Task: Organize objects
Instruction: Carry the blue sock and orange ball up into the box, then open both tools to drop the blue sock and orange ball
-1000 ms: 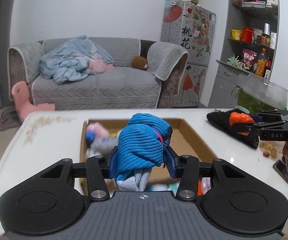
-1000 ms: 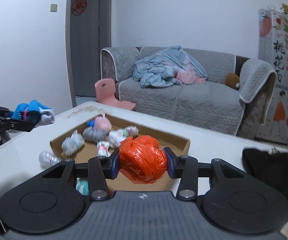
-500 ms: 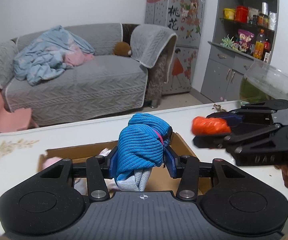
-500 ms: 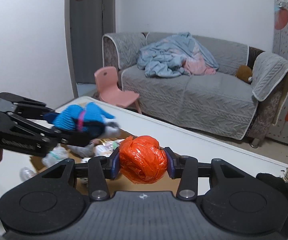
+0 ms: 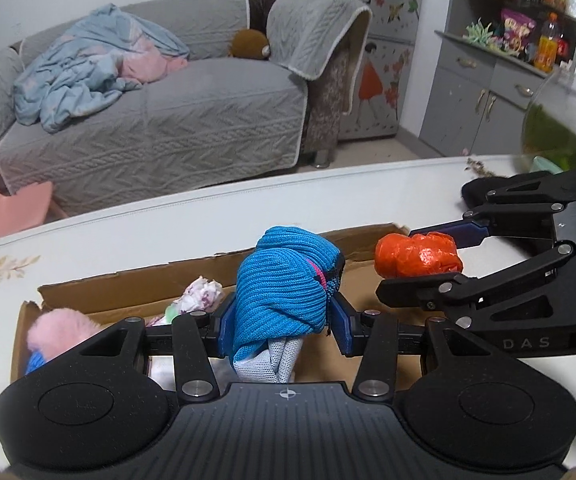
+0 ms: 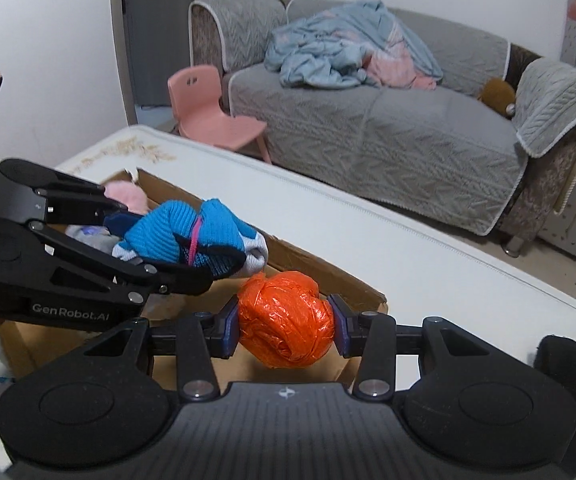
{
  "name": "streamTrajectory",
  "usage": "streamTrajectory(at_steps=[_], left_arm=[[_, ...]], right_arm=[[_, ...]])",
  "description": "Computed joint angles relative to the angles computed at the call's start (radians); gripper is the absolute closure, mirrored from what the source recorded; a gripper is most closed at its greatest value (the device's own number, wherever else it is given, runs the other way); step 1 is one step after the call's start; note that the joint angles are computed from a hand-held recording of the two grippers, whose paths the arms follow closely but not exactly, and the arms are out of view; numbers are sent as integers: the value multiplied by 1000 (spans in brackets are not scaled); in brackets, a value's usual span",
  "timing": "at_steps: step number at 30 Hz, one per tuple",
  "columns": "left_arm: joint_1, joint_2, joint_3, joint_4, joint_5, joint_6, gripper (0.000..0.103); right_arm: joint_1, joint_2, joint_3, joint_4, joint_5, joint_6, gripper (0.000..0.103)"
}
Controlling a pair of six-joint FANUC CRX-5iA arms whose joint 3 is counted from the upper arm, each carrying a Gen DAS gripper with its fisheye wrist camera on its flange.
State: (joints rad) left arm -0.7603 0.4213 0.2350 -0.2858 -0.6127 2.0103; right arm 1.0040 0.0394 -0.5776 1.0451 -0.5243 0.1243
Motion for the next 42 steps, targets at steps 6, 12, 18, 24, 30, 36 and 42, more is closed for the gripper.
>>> streamTrajectory(at_steps=[6,12,18,24,30,36,42], left_arm=[[5,43,39,-9,-26,-13,50],[-1,70,75,-22,-66,-43,50],[5,94,118,7,-125,-83,49],[11,103,135,30,-157,-103,47],[13,124,173,40,-211,-116,44],[10,117,174,24,-221,-94,34],[5,106,176,12,-240,-89,30]], right_arm=[[-7,52,54,-99,-20,131,62],[3,92,113,-210,-70,260,62],[23,113,160,-281,-125,338,61],[33,119,187,-320,-168,381,61],[36,135,221,-350,-215,425,59],[34,134,237,-370,-238,442,55],[35,133,251,-387,-255,456,50]])
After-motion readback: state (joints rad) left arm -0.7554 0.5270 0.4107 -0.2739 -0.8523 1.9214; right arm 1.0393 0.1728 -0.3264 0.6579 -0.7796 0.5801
